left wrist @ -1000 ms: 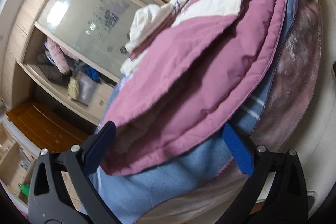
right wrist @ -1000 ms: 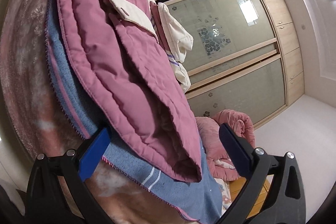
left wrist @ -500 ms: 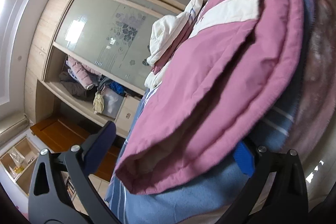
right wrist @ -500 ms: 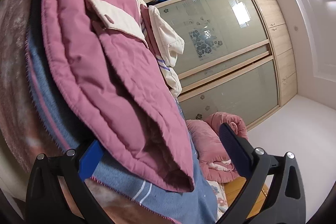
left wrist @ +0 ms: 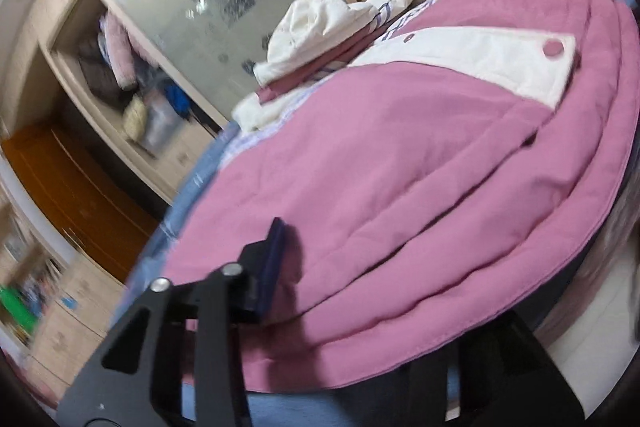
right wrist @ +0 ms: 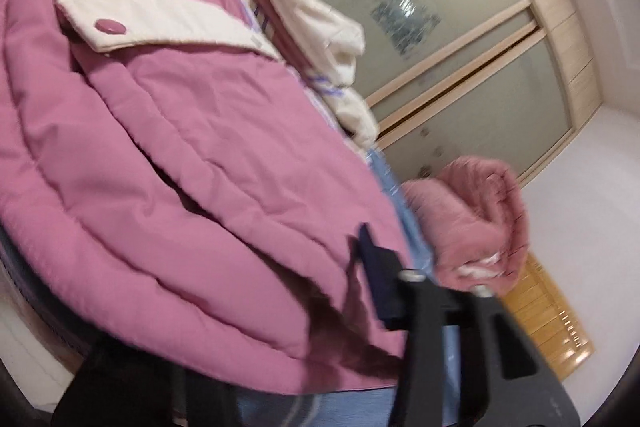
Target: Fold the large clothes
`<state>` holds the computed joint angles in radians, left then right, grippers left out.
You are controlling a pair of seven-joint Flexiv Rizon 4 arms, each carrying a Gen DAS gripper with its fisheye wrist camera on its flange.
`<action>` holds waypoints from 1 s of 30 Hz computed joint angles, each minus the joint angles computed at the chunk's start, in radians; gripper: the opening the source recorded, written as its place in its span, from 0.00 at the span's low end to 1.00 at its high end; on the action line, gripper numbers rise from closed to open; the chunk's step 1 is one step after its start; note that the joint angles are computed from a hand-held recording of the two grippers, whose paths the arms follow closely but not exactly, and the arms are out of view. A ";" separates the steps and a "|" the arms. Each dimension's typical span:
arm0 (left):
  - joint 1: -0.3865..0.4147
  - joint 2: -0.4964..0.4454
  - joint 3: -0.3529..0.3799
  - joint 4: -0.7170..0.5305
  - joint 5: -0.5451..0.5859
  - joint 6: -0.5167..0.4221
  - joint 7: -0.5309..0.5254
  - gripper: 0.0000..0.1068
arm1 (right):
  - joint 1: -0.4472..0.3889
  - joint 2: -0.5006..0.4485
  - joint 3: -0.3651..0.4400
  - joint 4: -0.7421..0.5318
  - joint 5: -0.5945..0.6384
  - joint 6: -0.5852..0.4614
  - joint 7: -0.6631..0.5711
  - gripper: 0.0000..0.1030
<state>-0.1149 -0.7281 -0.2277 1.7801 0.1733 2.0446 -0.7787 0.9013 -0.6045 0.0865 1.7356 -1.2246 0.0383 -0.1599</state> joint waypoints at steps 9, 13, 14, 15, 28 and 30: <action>0.123 0.027 -0.169 0.030 -0.065 -0.180 -0.122 0.25 | -0.046 0.018 0.015 -0.021 0.125 0.115 0.177 0.18; 0.164 0.045 -0.231 0.026 -0.122 -0.289 -0.138 0.23 | -0.085 0.052 0.015 0.015 0.134 0.217 0.268 0.16; 0.168 0.049 -0.239 0.026 -0.140 -0.309 -0.137 0.23 | -0.088 0.055 0.014 0.018 0.134 0.230 0.283 0.15; 0.169 0.051 -0.245 0.024 -0.159 -0.332 -0.135 0.22 | -0.088 0.054 0.014 0.017 0.136 0.237 0.292 0.14; 0.252 0.078 -0.367 0.063 -0.198 -0.256 -0.117 0.15 | -0.094 0.150 0.007 0.106 -0.050 0.283 0.567 0.06; 0.259 0.084 -0.379 0.053 -0.182 -0.241 -0.138 0.14 | -0.096 0.166 0.009 0.112 -0.099 0.262 0.604 0.06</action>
<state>0.1444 -0.6438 -0.6070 1.8335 -0.0083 1.8040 -0.9162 0.8051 -0.4387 0.0956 1.8477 -1.3240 0.3007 0.4444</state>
